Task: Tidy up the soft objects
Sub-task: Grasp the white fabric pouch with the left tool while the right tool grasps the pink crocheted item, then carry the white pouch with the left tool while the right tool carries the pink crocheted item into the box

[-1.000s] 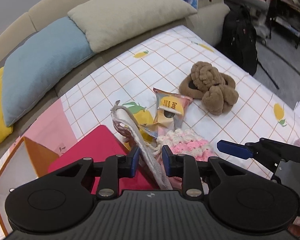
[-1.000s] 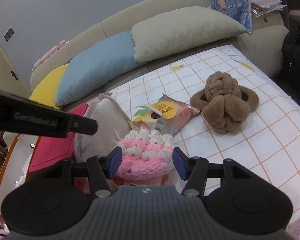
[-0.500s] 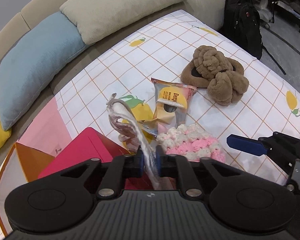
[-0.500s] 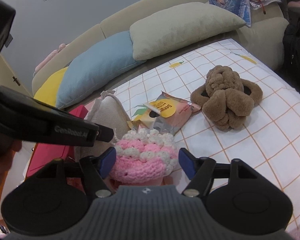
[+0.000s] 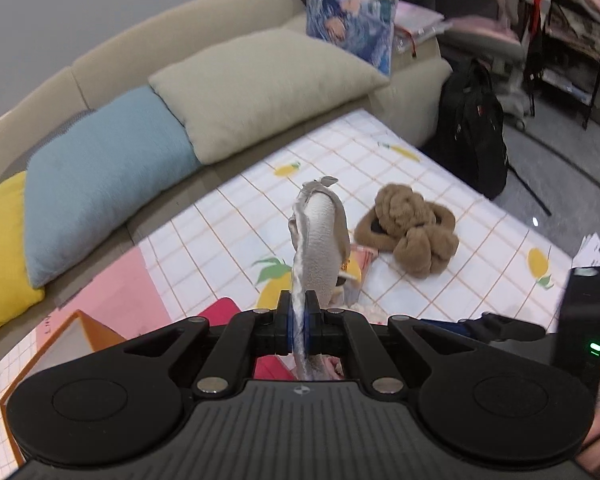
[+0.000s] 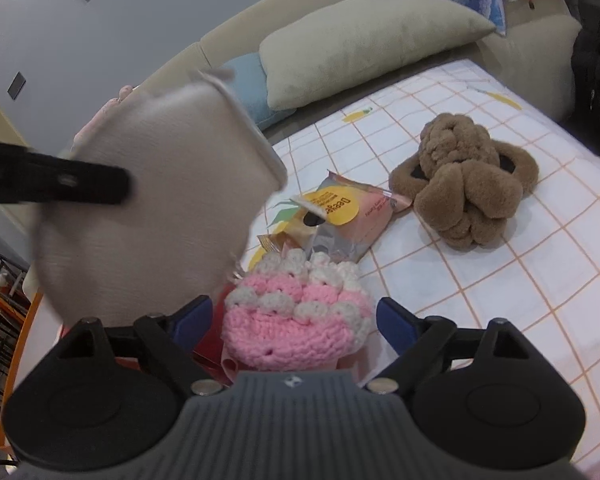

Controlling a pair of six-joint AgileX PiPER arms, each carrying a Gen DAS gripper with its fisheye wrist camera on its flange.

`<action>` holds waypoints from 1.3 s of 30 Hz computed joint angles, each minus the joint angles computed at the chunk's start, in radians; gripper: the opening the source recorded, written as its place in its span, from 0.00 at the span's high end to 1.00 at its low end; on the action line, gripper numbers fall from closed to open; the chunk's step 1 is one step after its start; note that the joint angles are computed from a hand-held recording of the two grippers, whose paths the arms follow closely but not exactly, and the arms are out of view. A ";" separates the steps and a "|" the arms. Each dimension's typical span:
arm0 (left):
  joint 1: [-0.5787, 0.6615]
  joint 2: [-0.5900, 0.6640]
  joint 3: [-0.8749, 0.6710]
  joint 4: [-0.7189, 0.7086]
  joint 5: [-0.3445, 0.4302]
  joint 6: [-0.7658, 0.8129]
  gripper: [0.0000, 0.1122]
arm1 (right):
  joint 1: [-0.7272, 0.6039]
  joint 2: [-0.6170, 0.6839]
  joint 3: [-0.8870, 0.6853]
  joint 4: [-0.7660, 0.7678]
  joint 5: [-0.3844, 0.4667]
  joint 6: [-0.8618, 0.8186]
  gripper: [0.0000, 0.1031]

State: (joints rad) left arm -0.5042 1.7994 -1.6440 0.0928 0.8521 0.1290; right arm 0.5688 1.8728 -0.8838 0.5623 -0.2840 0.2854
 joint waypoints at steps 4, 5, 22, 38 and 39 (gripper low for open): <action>-0.004 -0.030 0.042 0.013 -0.027 -0.039 0.96 | -0.019 0.027 -0.024 -0.096 0.026 0.091 0.15; -0.002 -0.032 0.047 0.010 -0.027 -0.047 0.96 | -0.020 0.033 -0.031 -0.109 0.036 0.093 0.18; 0.000 -0.121 0.148 -0.028 -0.050 -0.082 0.96 | 0.026 -0.005 -0.013 0.158 0.005 -0.275 0.87; 0.116 -0.356 0.313 -0.216 -0.048 0.016 0.96 | 0.120 -0.281 0.203 0.332 -0.184 -0.280 0.87; 0.129 -0.371 0.328 -0.240 -0.044 0.031 0.96 | 0.128 -0.301 0.213 0.367 -0.180 -0.300 0.87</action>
State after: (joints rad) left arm -0.3750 1.4287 -1.3156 -0.1475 0.8086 0.1596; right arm 0.6971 1.5721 -0.6706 0.9289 -0.4641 -0.0141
